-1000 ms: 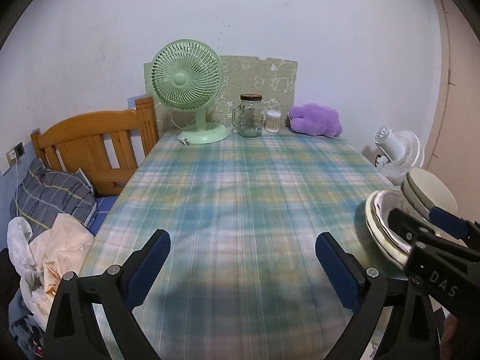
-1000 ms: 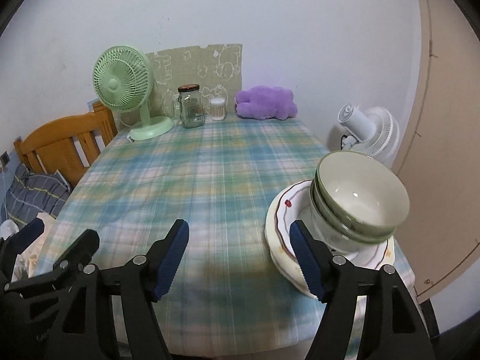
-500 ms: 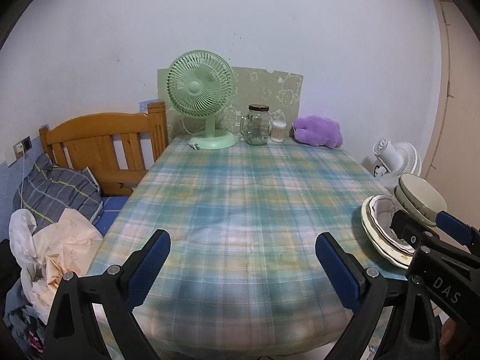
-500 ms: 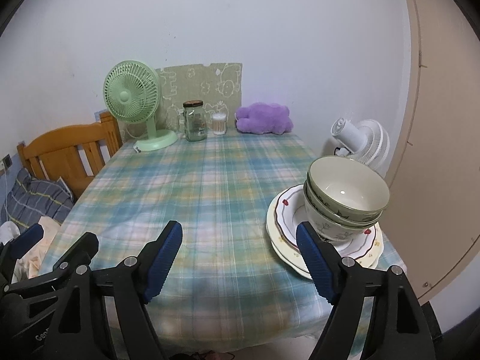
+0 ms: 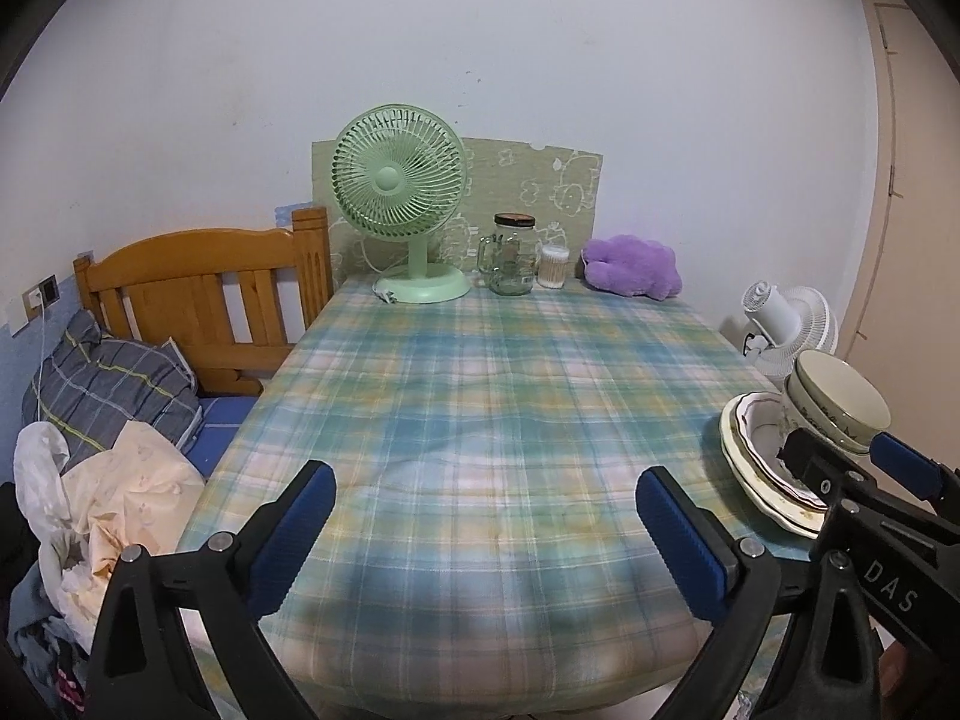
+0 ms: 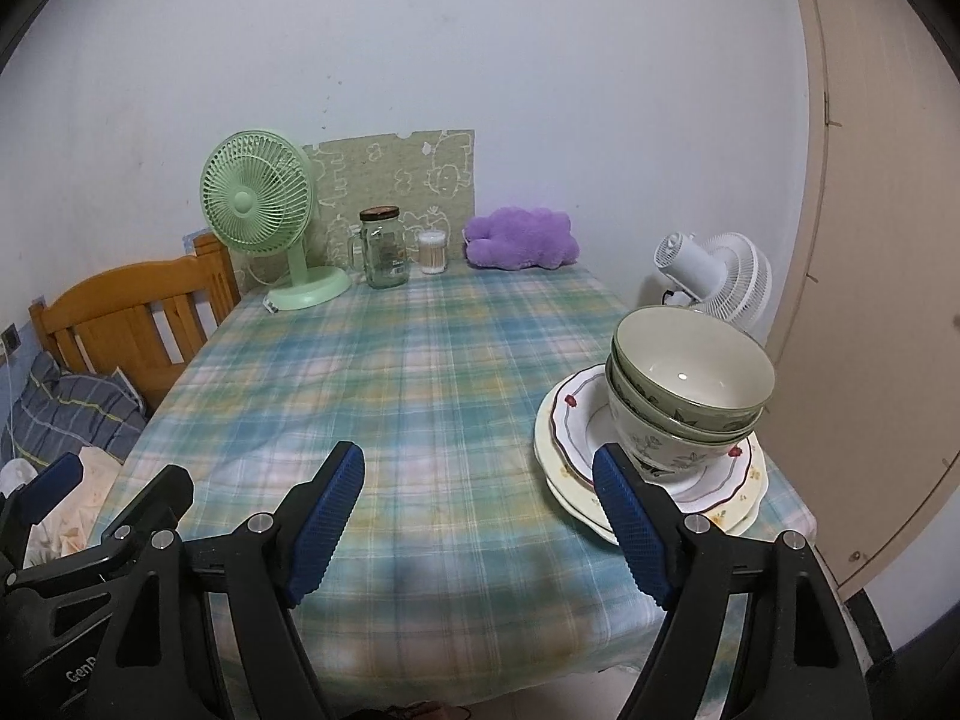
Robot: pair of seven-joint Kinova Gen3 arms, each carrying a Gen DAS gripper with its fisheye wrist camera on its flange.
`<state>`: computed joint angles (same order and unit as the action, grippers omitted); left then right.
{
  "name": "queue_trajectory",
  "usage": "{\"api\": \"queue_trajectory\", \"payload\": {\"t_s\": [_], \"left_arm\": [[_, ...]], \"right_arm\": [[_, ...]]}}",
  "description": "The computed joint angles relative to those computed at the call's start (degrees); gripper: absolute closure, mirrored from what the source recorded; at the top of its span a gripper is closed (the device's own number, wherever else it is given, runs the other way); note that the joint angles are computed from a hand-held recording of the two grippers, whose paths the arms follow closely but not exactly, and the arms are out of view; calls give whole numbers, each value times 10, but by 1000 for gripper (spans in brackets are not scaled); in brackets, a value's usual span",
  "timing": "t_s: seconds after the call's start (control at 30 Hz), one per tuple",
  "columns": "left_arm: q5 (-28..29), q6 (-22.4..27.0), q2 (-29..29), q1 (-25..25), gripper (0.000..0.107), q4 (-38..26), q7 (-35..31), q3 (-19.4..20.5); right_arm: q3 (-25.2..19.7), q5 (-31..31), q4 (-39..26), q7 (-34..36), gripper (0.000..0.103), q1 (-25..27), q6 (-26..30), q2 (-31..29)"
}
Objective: Organize plates and bowls
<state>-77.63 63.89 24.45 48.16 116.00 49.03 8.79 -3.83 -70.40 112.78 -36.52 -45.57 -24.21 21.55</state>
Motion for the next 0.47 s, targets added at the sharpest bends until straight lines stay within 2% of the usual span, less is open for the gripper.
{"api": "queue_trajectory", "payload": {"t_s": [0.47], "left_arm": [[10, 1, 5, 4, 5, -16, -31, 1]], "right_arm": [[-10, -31, 8, 18, 22, 11, -12, -5]]}}
